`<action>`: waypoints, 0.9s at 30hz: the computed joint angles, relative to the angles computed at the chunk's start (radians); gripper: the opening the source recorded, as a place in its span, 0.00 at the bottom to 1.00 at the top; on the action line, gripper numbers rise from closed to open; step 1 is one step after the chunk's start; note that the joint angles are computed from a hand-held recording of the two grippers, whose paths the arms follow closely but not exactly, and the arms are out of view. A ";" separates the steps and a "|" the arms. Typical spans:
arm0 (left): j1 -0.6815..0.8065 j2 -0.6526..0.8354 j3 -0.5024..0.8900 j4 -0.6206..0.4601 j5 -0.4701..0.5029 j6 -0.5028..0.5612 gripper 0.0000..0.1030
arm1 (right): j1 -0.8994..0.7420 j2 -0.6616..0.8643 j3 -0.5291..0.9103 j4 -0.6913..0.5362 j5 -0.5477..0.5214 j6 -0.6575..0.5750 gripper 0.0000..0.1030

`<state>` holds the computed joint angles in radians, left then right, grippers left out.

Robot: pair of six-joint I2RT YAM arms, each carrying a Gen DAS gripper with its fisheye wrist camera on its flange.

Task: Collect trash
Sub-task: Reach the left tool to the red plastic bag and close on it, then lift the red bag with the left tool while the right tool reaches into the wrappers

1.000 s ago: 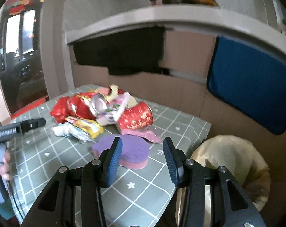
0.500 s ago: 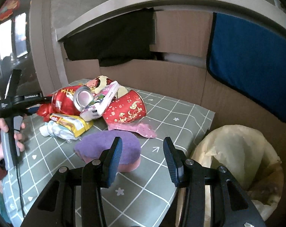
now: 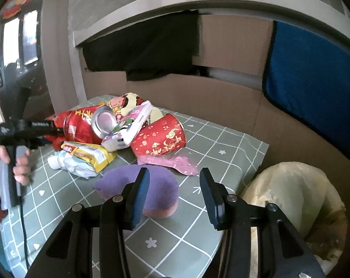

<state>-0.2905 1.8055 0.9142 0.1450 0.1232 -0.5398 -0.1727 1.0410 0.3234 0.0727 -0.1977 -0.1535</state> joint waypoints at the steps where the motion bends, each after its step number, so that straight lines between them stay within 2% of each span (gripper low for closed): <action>1: -0.009 -0.047 -0.038 0.010 -0.024 0.011 0.46 | -0.001 0.004 0.009 -0.005 -0.011 0.001 0.42; 4: -0.052 -0.174 -0.127 -0.007 -0.089 0.055 0.46 | 0.013 0.025 0.060 -0.031 -0.042 0.001 0.42; 9: -0.122 -0.345 -0.263 -0.012 -0.156 0.087 0.45 | 0.094 0.153 0.201 -0.064 -0.072 0.024 0.42; 13: -0.124 -0.450 -0.346 -0.008 -0.139 0.078 0.44 | 0.208 0.249 0.278 -0.031 0.000 0.044 0.42; 20: -0.044 -0.546 -0.431 0.012 -0.135 0.086 0.44 | 0.347 0.372 0.359 -0.054 -0.002 0.049 0.42; 25: 0.025 -0.553 -0.459 0.028 -0.060 0.080 0.44 | 0.373 0.371 0.347 -0.014 0.079 0.039 0.42; 27: 0.025 -0.552 -0.468 0.040 -0.058 0.077 0.44 | 0.352 0.388 0.364 -0.002 0.107 0.059 0.42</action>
